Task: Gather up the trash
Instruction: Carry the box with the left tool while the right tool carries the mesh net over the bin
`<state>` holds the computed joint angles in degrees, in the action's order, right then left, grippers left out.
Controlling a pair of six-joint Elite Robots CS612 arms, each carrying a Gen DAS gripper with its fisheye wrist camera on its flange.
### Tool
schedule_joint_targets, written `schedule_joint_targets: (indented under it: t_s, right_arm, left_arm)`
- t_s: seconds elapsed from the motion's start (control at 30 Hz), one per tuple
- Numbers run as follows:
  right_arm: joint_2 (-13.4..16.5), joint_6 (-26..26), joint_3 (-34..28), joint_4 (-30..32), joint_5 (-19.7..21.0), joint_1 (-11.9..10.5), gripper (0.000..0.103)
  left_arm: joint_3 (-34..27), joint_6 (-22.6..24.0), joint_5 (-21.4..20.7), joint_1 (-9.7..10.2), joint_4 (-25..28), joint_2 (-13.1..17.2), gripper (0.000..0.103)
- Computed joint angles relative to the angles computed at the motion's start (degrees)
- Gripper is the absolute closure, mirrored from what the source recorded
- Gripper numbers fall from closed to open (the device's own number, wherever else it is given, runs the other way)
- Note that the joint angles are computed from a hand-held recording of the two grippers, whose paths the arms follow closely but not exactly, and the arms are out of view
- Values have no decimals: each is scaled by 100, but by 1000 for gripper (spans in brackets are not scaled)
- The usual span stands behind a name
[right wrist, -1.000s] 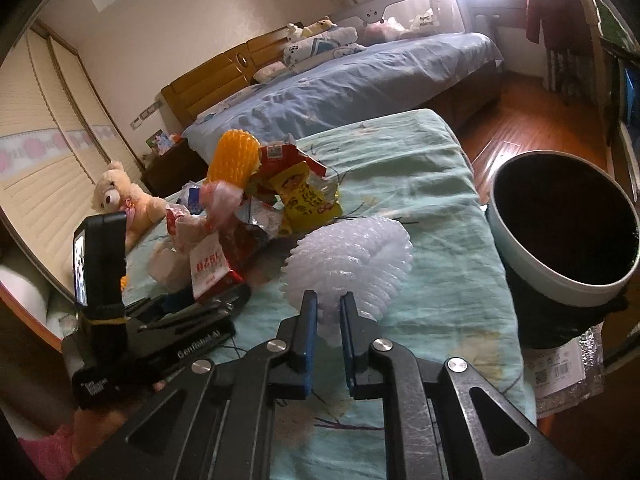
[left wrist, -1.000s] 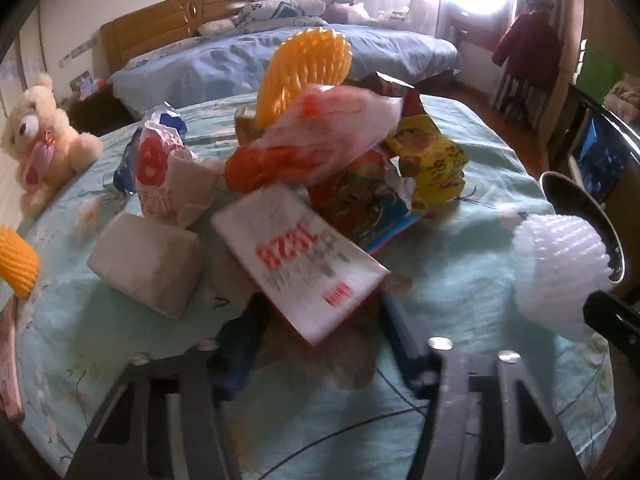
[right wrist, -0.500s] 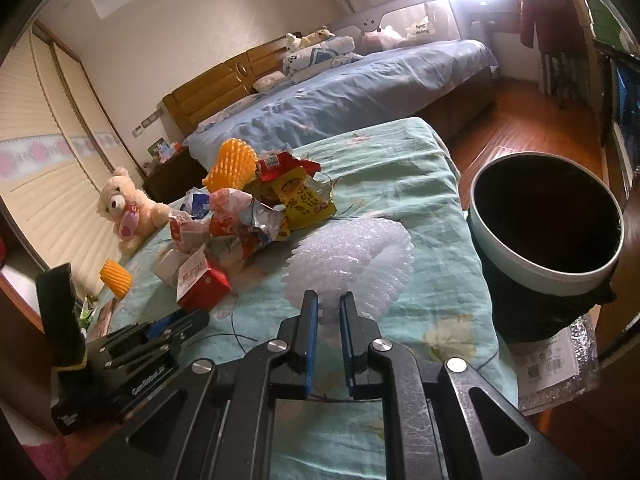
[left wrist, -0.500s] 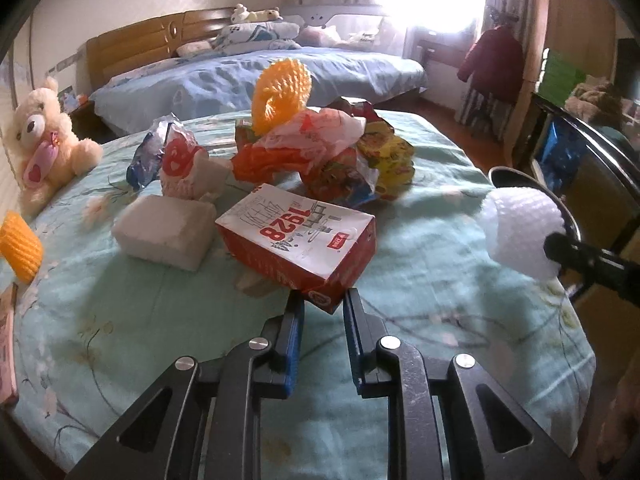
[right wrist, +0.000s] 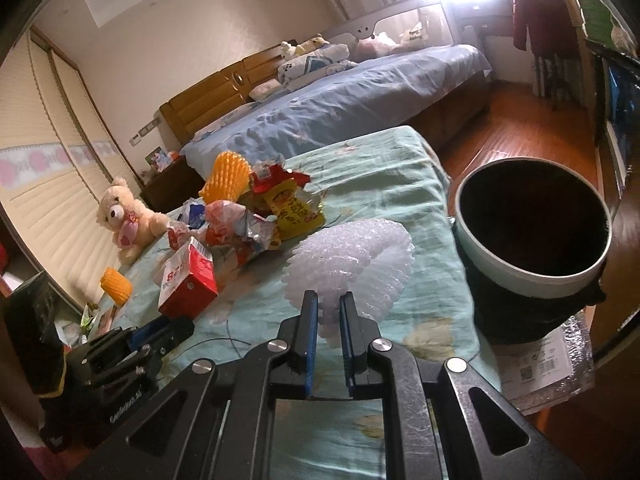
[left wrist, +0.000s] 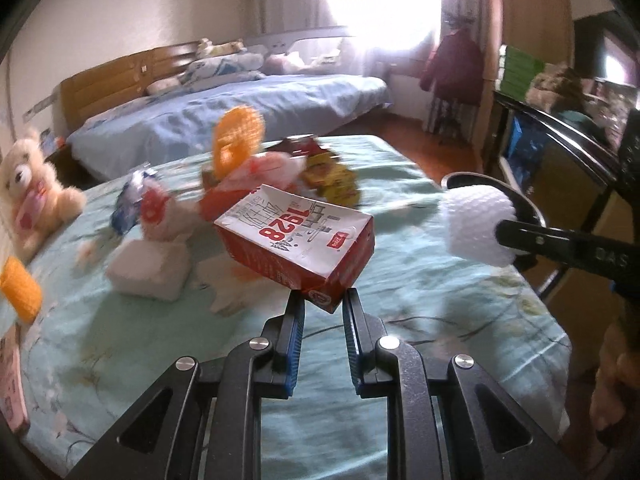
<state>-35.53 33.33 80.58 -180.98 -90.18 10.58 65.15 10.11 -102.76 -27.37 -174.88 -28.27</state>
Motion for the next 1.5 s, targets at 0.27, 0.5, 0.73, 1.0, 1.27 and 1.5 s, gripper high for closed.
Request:
schedule_joint_targets:
  t_s: [0.27,0.5,0.73,1.0,1.27,1.5]
  right_arm:
    - [-171,164,315,-51,-266,-114,93]
    - [-283,270,519,-77,-485,-223,93]
    - [-346,399,658,-85,-638,-358,93]
    - [-357,548,744,-12,-691,-524,93]
    - [-334,505,720,179,-715,-649,93]
    - [-285,422,666,311,-696,-765,93]
  left_arm:
    - [-166,382,-439,-121,256,48,85]
    - [-620,663,-711,-217,733,255,85]
    - [-1330,824,-894,-308,1339,587,85]
    - [-2042,993,-989,-410,1939,893,85]
    - [-2749,1168,-1020,-508,2398,1221,85]
    - [-3785,1309,-971,-614,3169,1704,85]
